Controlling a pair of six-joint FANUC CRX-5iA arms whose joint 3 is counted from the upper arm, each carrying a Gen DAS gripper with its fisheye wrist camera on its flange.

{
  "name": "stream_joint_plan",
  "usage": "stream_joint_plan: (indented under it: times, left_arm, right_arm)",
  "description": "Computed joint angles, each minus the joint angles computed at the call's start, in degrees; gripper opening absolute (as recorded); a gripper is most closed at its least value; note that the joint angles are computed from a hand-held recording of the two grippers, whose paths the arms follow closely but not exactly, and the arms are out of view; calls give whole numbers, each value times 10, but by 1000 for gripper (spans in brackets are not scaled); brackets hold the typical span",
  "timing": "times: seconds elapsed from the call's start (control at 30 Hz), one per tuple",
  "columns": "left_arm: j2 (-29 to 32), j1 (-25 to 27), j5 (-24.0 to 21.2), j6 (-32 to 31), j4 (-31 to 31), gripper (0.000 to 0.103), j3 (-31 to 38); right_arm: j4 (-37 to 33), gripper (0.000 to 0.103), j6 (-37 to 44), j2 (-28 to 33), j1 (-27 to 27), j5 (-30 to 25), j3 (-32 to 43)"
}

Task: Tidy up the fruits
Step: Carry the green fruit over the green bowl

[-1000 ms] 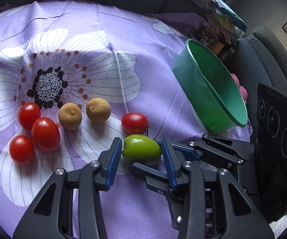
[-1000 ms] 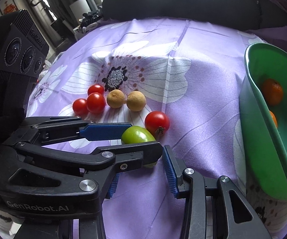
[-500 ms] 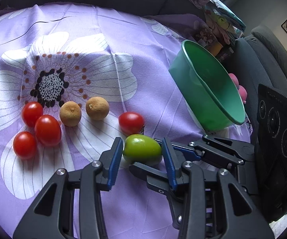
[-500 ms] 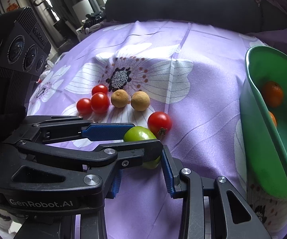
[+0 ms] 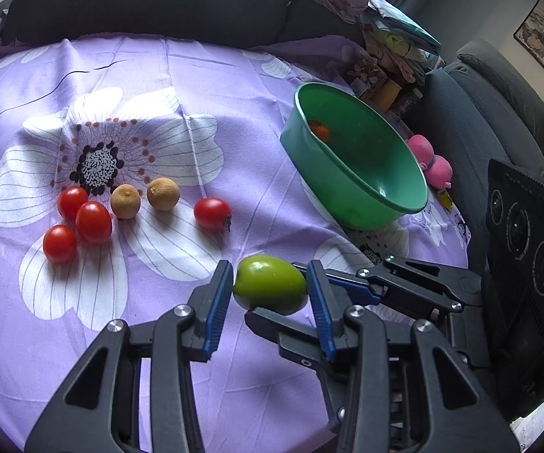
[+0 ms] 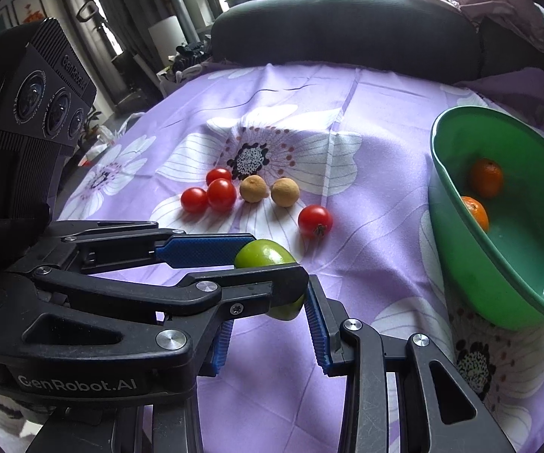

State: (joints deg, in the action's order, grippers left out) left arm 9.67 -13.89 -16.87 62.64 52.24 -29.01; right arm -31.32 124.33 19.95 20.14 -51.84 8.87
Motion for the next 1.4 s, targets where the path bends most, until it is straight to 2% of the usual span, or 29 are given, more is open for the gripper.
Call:
stream_joint_plan:
  times: [0.57,1.03,1.23,1.4]
  left_arm:
    - [-47,-16,7,136,-148,40,4]
    - [-70,-22,-3,227,-253,40,22]
    - [-66,-23,-16,252,-289,40,44]
    - [-57,-24,-16,244,-286,40,56]
  right_arm:
    - [-27,38,34,-75,-7,28,-70]
    - [-48,38,59,-110,-14,41,-94]
    - [-56,38,68,-115,-21,43,-95]
    - [-61,38,71,-113,-27,43,-89]
